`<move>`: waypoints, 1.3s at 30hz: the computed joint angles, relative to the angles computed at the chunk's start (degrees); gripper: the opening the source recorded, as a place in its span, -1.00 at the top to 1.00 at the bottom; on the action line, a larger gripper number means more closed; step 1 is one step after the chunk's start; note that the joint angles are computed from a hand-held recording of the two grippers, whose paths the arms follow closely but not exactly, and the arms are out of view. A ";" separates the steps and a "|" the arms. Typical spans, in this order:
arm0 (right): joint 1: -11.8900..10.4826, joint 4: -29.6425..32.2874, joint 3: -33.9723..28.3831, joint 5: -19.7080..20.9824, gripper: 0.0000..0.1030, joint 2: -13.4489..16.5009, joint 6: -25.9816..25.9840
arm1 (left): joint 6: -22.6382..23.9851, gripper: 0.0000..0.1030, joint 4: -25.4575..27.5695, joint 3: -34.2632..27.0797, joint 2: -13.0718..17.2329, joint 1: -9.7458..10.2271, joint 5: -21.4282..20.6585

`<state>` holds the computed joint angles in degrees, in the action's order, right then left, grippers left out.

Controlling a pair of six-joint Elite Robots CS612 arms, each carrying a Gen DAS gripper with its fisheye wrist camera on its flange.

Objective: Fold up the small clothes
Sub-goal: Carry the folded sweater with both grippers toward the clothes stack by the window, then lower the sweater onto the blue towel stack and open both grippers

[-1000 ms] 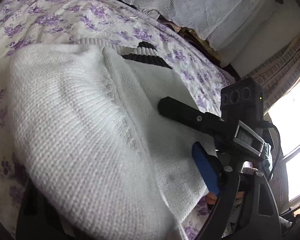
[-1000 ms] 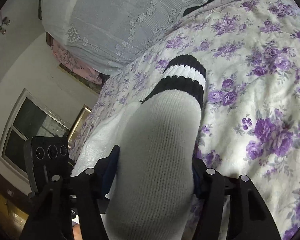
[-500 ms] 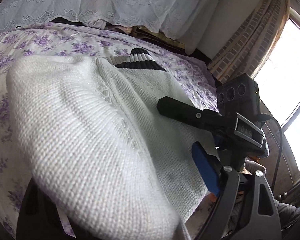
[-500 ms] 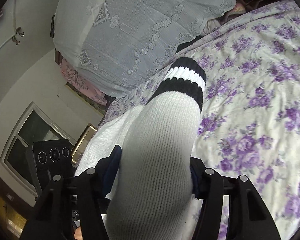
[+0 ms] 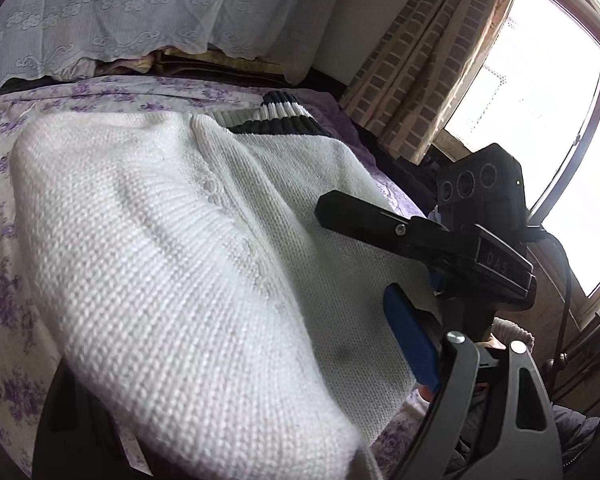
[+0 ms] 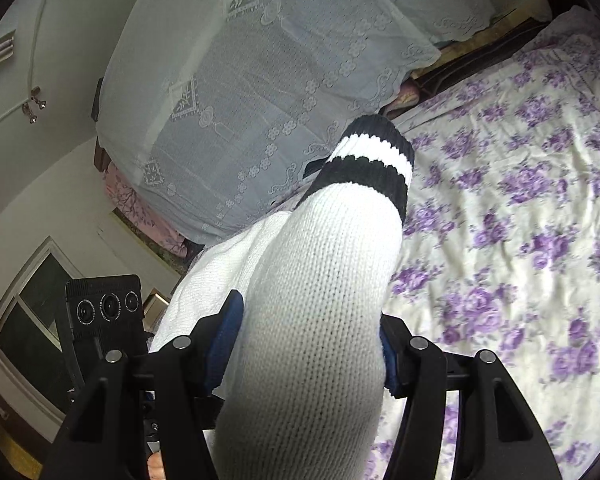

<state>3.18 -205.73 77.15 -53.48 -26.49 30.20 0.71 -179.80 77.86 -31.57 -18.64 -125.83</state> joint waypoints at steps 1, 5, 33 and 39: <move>-0.43 -0.76 1.04 -0.47 -0.17 -0.48 0.03 | 0.22 -0.64 0.36 -0.41 0.06 -0.53 -0.16; -2.32 -4.36 5.36 -2.22 -0.17 -2.55 0.65 | 1.51 -0.64 1.73 -2.22 0.59 -2.20 -1.63; -17.23 -25.38 31.39 -14.23 -0.17 -13.85 2.80 | 15.54 -0.66 14.22 -9.25 0.03 -16.83 -5.54; -20.15 -27.74 34.61 -15.47 -0.17 -14.92 3.27 | 17.19 -0.68 17.58 -12.92 1.54 -19.36 -5.60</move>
<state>-16.97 -233.47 111.77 -68.96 -41.40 33.47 17.90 -162.22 64.94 -30.02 -38.00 -131.42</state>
